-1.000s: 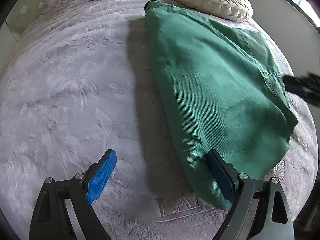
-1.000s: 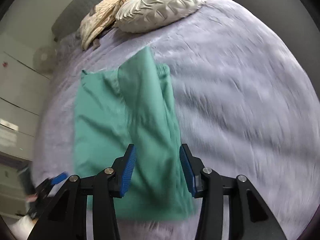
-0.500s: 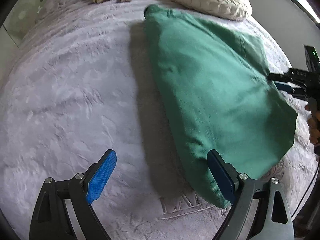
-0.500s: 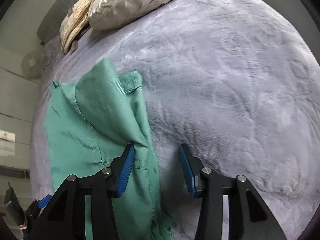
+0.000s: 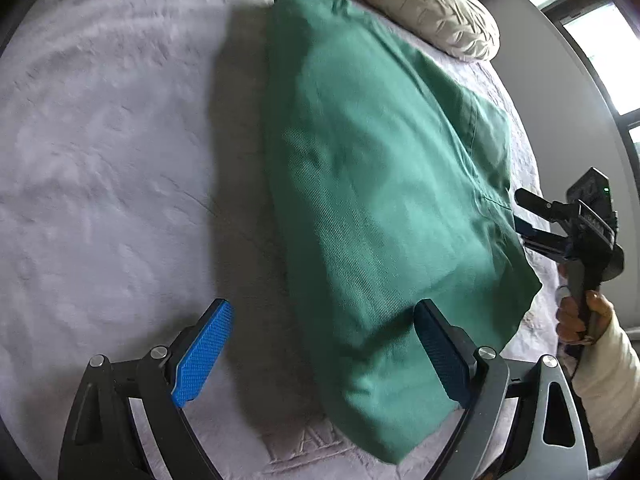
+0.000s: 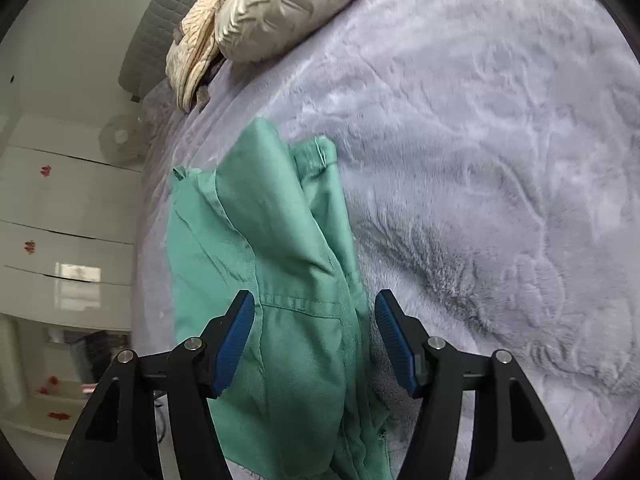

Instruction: Fold large clothes

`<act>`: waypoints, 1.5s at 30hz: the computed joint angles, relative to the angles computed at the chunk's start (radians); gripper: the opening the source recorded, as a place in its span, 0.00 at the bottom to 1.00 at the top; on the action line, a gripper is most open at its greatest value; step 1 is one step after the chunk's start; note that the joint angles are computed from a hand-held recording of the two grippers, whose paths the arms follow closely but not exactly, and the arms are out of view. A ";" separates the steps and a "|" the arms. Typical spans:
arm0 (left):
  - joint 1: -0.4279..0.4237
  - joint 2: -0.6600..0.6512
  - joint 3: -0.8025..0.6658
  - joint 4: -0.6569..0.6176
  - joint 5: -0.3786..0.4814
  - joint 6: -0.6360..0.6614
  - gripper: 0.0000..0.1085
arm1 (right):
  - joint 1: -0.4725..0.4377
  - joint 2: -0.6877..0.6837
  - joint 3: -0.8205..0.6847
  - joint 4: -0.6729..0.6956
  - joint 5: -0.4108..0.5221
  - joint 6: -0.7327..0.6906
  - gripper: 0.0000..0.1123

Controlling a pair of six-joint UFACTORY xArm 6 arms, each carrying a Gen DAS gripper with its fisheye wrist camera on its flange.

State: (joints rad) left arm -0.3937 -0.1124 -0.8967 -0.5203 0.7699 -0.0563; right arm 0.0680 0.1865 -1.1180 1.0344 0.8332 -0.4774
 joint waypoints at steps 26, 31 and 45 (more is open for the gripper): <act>-0.111 0.037 -0.022 -0.088 -0.113 0.105 0.50 | 0.000 0.273 -0.244 0.298 0.241 -0.147 0.21; -0.079 -0.063 0.005 -0.207 -0.068 0.201 0.46 | 0.016 0.180 -0.155 0.433 0.256 -0.197 0.20; 0.218 -0.593 0.264 -0.105 0.391 0.296 0.46 | 0.297 -0.182 0.200 0.629 0.032 -0.177 0.20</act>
State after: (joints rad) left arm -0.1758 -0.7055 -0.6323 -0.6253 1.1614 0.2401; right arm 0.3646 0.0047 -0.9181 1.6634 0.8655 -0.6548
